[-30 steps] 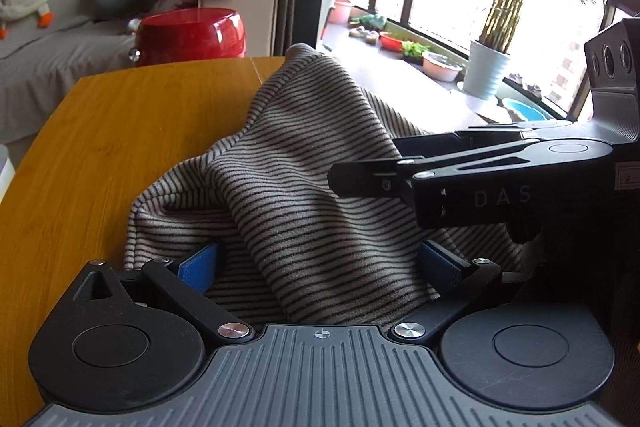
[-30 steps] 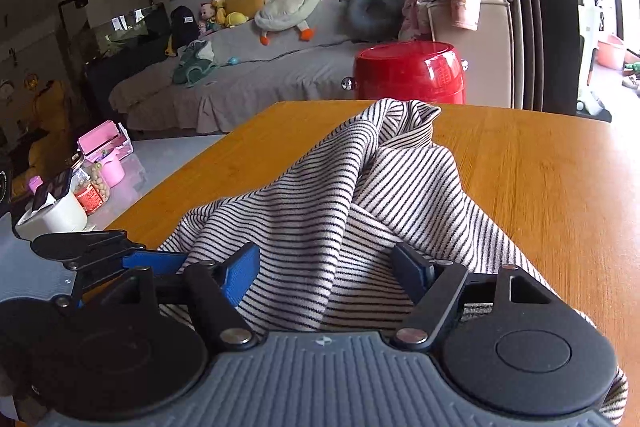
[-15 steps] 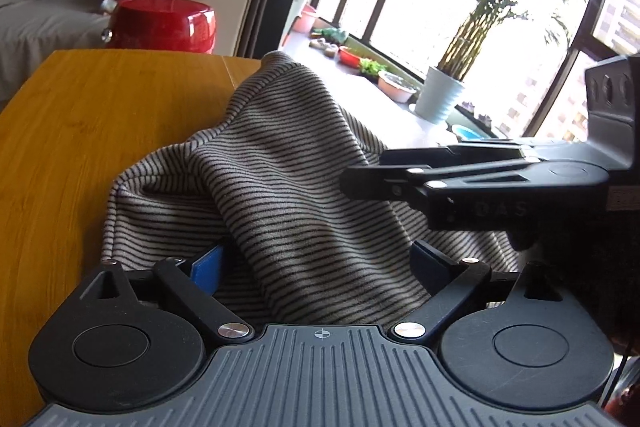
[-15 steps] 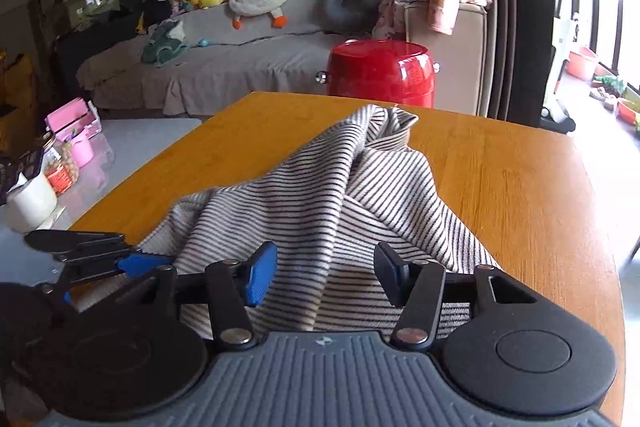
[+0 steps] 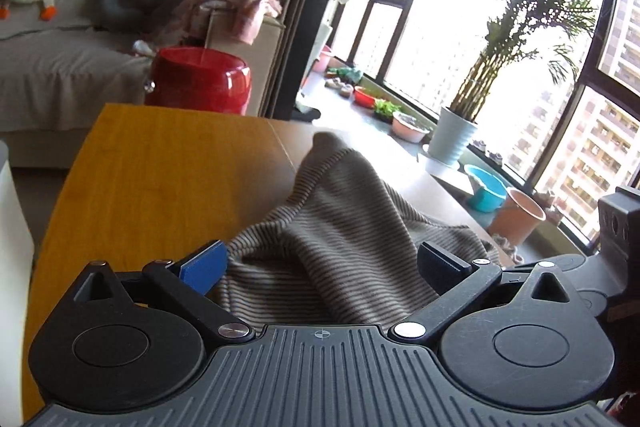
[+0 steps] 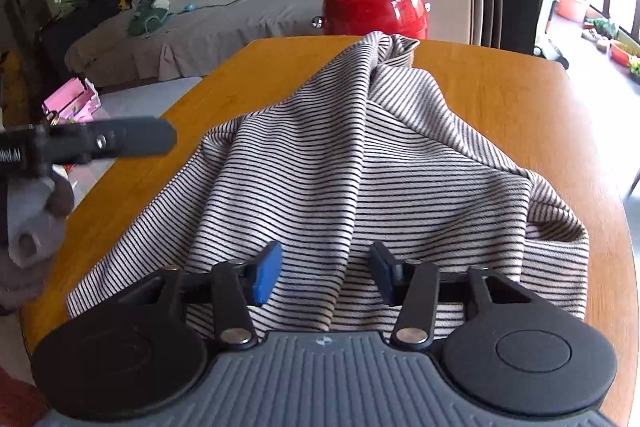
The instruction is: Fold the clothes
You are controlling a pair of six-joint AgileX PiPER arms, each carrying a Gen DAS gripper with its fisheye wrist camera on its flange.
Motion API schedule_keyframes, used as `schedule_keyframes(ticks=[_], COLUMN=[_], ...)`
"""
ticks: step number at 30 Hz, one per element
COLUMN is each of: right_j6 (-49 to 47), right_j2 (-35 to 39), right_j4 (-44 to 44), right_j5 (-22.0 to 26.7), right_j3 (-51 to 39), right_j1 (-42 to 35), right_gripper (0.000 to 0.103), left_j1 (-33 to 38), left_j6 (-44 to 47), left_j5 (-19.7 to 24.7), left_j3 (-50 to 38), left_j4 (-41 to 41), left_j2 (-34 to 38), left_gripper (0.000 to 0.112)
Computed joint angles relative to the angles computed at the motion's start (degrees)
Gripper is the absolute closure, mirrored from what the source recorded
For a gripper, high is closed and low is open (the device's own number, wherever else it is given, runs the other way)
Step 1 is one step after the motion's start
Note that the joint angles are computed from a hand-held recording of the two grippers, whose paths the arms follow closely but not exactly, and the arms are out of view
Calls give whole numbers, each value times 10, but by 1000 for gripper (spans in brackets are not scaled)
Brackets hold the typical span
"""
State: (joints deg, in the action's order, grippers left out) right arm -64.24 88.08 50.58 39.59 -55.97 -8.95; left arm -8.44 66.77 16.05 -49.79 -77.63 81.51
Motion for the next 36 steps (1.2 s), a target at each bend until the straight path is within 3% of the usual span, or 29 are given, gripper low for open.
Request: schedule_keyframes(ticks=[1,3,9,13,19,23,26,27,29,30,31,35,36], right_j6=[12,37,53,55,114,55,1,9,55,64,62,34,19], right_j2=[1,3,29,68,160,121,55,41,15,2,-12,-69,-80], right_j4=[-3,-8,47,83,101,94,52,21,-64,-86,-101,-108,-97], right_j5=[6,18,108,137,213,156,43,10,-37,-47,-52,-62,-76], right_j3=[-9,-29,-157,-254,-401,-356,-264,-238,-180,-148,-111,15,44], right_j1=[3,8,27,57,99,107,89,83,67,55,40,29,38], right_gripper=[91,97,98,98,100,98,77,70,69,69,68,56,46], left_j1=[10,30,62,62,17,-9,-12,-13,-11,-6,-1,18,20], left_j6=[4,10,10,8,66,-37,-83,-84,-83,-83,-88,-116,-121], left_j5=[3,12,37,46,12,-1,24,29,35,44,48,47,40], left_j3=[4,12,21,27,-14,-82,-111,-117,-125,-131,-138,-165,-171], left_j4=[-3,-9,-6,5,-29,77,124,126,124,119,115,113,117], left_j2=[-8,-24,-54,-69,0,76,116,125,142,151,157,172,172], left_gripper=[9,9,9,9,9,9,10,14,35,51,60,73,76])
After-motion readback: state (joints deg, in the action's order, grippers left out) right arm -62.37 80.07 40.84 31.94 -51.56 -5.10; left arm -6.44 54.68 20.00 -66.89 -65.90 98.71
